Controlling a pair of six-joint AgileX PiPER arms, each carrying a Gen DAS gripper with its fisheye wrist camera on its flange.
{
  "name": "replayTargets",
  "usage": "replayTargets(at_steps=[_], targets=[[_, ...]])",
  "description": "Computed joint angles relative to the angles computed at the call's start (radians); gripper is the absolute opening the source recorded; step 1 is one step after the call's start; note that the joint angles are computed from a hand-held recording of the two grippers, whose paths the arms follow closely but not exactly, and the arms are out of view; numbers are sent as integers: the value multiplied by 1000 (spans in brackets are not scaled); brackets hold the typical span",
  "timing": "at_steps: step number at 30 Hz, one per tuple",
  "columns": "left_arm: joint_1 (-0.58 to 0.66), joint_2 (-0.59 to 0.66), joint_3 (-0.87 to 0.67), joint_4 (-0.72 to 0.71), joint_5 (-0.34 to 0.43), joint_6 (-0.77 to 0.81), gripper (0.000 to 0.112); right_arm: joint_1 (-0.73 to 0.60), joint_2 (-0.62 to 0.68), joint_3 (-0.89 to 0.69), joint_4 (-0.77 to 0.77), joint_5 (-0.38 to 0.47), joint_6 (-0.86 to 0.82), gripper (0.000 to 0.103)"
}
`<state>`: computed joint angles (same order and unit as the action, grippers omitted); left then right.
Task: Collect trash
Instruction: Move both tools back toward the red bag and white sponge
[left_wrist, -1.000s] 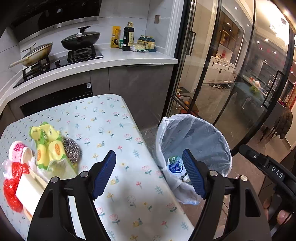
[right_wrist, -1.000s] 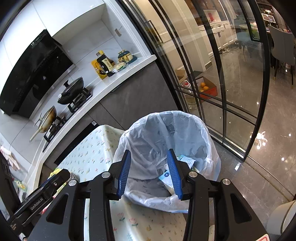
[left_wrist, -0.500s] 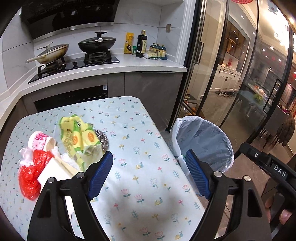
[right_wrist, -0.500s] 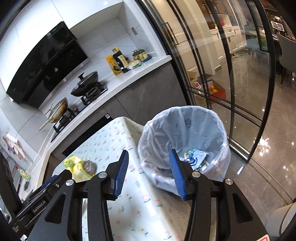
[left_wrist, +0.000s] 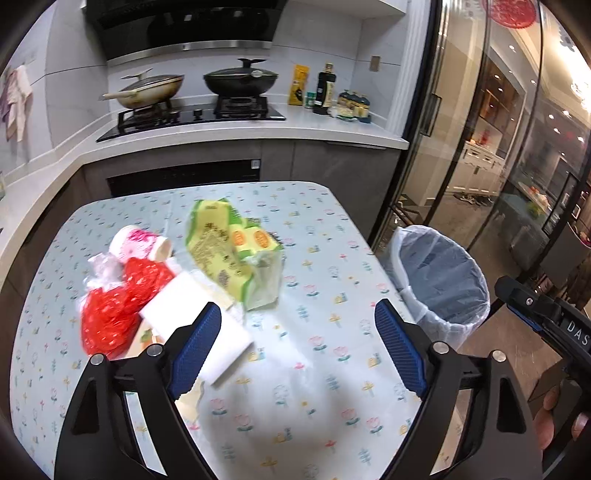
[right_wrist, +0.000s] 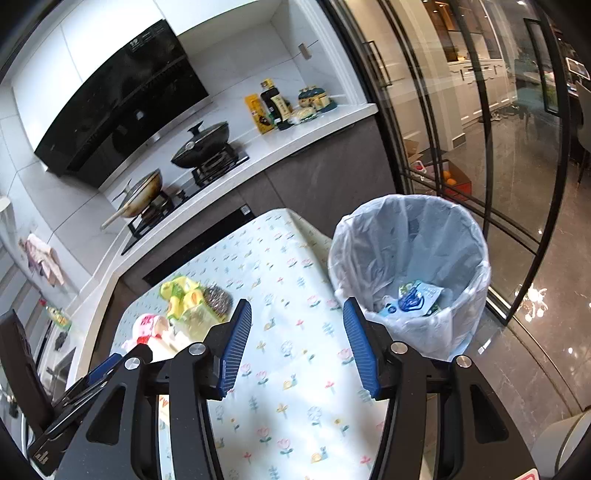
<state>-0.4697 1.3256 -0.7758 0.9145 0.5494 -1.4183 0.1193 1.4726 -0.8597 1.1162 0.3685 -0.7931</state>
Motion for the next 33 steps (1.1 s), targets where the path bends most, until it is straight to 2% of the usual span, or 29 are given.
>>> replayTargets(at_steps=[5, 8, 10, 19, 25, 28, 33], targets=[[51, -81, 82, -26, 5, 18, 82, 89, -11, 19, -48, -28, 65, 51], [106, -143, 138, -63, -8, 58, 83, 141, -18, 30, -70, -46, 101, 55], [153, -180, 171, -111, -25, 109, 83, 181, -20, 35, -88, -62, 132, 58], [401, -309, 302, -345, -101, 400, 85, 349, 18, 32, -216, -121, 296, 59], [576, -353, 359, -548, -154, 680, 85, 456, 70, 13, -321, -154, 428, 59], [670, -362, 379, -683, -178, 858, 85, 502, 109, -10, -365, -165, 485, 59], [841, -350, 395, -958, -206, 1216, 85, 546, 174, -51, -349, -165, 494, 59]])
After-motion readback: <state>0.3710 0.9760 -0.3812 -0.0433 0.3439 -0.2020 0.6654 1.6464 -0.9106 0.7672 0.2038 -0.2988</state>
